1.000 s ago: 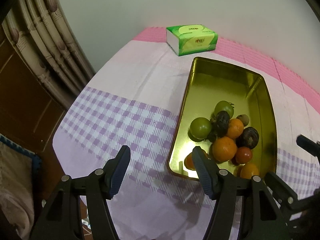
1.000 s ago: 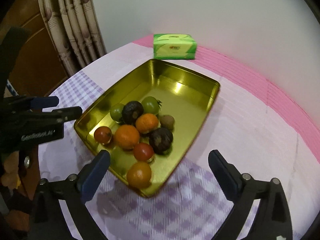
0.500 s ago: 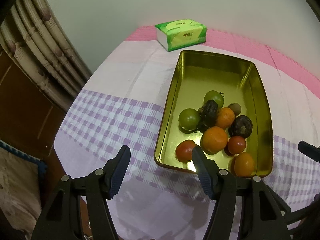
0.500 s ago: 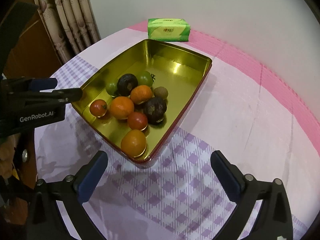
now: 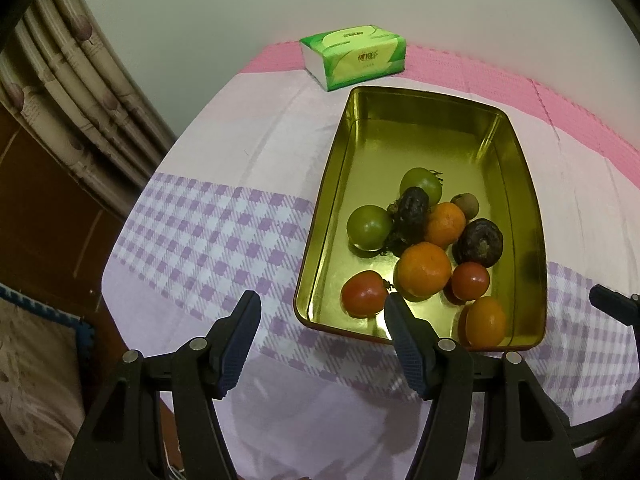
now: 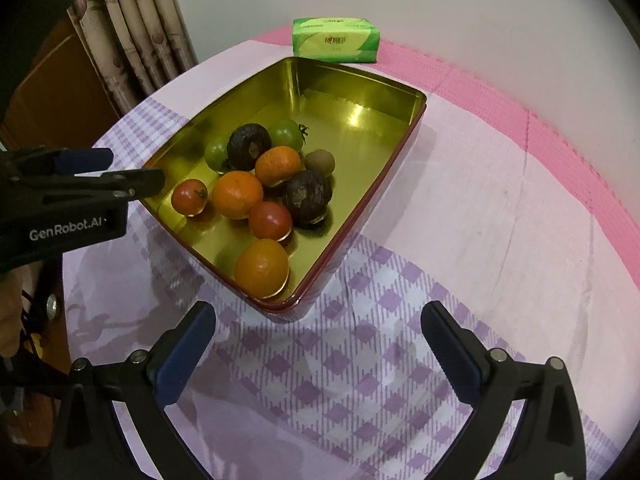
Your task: Organize fruits
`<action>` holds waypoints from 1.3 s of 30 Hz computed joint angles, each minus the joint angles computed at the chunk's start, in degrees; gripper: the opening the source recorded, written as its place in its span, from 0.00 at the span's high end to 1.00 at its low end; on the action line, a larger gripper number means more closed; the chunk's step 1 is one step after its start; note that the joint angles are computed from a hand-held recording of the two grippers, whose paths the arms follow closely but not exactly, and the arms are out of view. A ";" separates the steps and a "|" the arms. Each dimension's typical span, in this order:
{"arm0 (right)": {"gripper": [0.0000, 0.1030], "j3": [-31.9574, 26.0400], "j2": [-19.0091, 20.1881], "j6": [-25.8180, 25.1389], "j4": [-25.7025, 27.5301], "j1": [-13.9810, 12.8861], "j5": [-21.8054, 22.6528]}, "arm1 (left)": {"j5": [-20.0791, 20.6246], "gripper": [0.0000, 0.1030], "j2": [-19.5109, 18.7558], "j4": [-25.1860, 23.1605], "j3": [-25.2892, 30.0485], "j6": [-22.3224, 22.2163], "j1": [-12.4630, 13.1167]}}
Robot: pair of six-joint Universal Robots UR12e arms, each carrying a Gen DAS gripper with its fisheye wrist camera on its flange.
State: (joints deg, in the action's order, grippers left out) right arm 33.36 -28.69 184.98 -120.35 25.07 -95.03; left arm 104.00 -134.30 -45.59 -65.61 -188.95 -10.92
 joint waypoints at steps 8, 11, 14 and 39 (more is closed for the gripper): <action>0.01 -2.01 1.03 0.20 1.78 0.19 -0.15 | -0.75 0.37 -0.09 -0.41 0.16 0.01 0.17; 0.01 -2.50 1.32 0.33 2.38 0.20 0.08 | -1.24 0.37 -0.07 -0.50 0.13 0.06 0.22; 0.01 -2.85 1.54 0.28 2.58 0.19 0.30 | -2.12 0.37 -0.05 -0.44 0.10 0.02 0.36; 0.01 -2.87 1.68 0.72 2.95 0.27 0.11 | -1.59 0.37 -0.27 -0.76 0.31 0.79 0.21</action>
